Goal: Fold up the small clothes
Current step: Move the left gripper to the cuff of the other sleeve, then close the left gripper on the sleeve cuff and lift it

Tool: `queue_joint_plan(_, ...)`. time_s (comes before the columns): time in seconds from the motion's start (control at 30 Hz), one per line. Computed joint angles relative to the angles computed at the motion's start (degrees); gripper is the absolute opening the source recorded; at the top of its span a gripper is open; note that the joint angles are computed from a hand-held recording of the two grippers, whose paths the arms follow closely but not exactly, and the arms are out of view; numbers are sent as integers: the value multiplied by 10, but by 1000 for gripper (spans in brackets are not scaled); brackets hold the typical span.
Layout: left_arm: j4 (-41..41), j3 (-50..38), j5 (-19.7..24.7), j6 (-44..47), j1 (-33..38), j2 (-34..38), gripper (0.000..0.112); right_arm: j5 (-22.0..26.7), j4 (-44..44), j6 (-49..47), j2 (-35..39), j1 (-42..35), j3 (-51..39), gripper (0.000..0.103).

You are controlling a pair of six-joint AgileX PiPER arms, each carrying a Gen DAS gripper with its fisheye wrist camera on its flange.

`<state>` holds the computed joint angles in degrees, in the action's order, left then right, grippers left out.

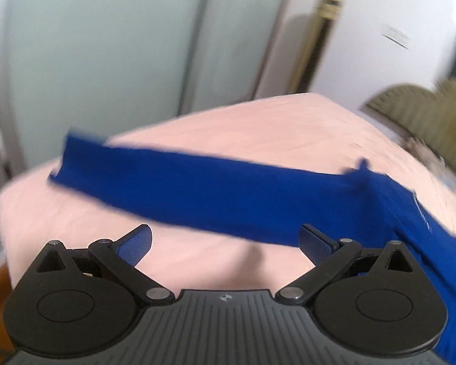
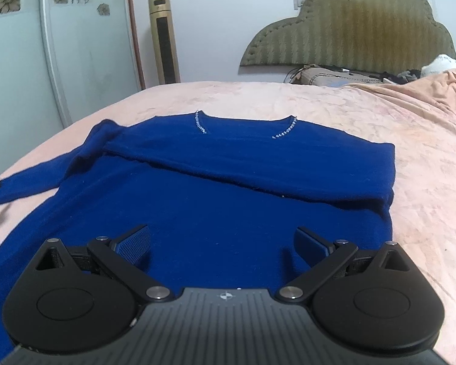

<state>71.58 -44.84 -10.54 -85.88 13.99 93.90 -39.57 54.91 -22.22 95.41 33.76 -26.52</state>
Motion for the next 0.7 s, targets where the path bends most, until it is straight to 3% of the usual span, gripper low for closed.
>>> queue_joint_plan(0.1,69,-20,-151,-130,112,50,103,-2,-10,15,-4,-8,6,102)
queue_joint_plan(0.23,30,-46,-234,-148,167,98,103,-17,18,7,2,12,5,102)
queue_joint_plan(0.4,-66,-88,-264,-120,185,158,102,-19,24,2,7,15,1,102)
queue_joint_plan(0.53,-153,-103,-234,-84,156,173,100,-18,36,-8,10,18,-5,102)
queue_joint_plan(0.57,-163,-108,-219,-83,151,173,91,-18,35,-8,9,17,-4,102)
queue_joint_plan(0.67,-132,-125,-181,-115,140,175,30,-20,35,-10,7,17,-2,102)
queue_joint_plan(0.7,-92,-139,-174,-157,139,184,21,-19,34,-9,7,16,-2,102)
